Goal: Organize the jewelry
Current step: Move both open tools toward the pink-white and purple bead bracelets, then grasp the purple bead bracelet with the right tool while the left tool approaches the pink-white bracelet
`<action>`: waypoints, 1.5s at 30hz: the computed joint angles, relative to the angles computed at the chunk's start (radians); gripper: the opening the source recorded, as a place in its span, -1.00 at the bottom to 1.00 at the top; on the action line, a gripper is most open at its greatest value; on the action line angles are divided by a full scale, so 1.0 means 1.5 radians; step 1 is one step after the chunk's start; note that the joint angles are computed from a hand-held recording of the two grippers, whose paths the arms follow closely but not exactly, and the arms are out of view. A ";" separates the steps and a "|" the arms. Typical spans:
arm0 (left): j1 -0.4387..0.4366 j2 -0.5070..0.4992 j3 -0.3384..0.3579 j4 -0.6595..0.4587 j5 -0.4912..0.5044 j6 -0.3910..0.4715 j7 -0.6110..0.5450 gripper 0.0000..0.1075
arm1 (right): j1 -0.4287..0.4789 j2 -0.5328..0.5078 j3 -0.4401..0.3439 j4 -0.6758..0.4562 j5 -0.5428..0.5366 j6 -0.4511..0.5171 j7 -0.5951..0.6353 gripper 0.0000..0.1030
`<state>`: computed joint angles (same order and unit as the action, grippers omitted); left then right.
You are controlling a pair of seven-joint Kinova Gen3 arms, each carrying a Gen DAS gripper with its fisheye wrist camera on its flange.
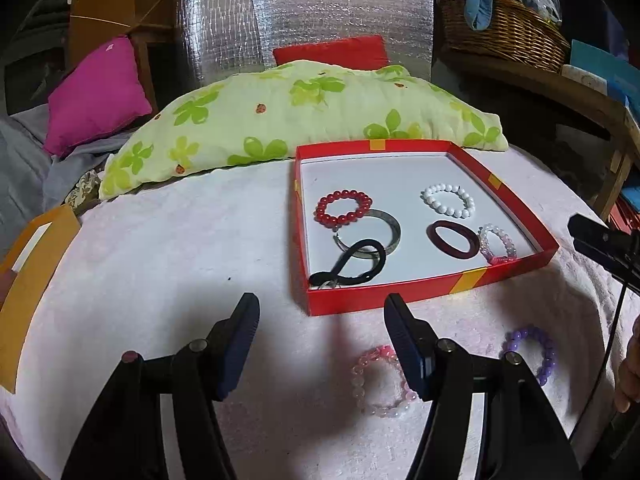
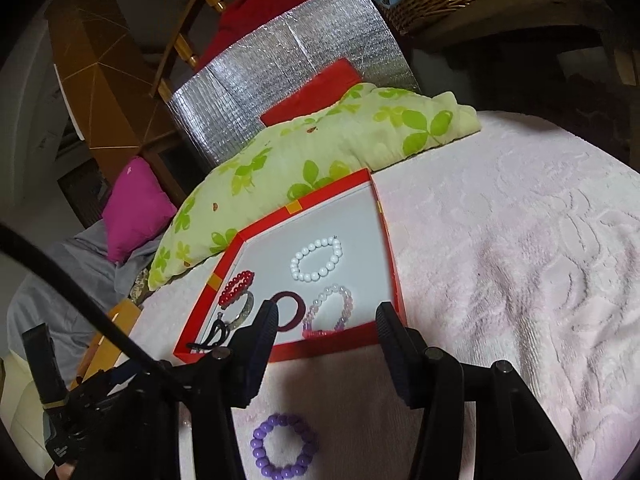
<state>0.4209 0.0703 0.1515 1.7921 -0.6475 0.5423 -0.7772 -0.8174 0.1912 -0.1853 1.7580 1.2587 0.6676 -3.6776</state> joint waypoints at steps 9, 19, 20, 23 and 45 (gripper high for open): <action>-0.026 -0.031 0.007 0.027 0.050 -0.005 -0.025 0.22 | -0.006 -0.015 -0.013 0.017 -0.029 0.004 0.008 0.05; -0.064 -0.083 0.039 0.085 0.163 0.008 -0.101 0.22 | -0.017 -0.021 -0.032 0.030 -0.097 -0.027 0.067 0.05; -0.065 -0.085 0.043 0.087 0.162 0.009 -0.102 0.22 | -0.020 -0.020 -0.033 0.028 -0.107 -0.029 0.079 0.05; -0.063 -0.093 0.061 0.101 0.148 0.014 -0.095 0.22 | -0.032 -0.015 -0.032 0.023 -0.129 -0.030 0.108 0.05; -0.023 -0.044 0.061 0.080 0.084 0.044 -0.054 0.22 | -0.111 0.090 0.017 -0.117 -0.222 0.134 0.304 -0.21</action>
<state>0.3860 0.0041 0.2435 1.9128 -0.5219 0.6082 -0.8588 -0.9842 0.3255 -0.1593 1.5827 0.9257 0.8687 -3.2224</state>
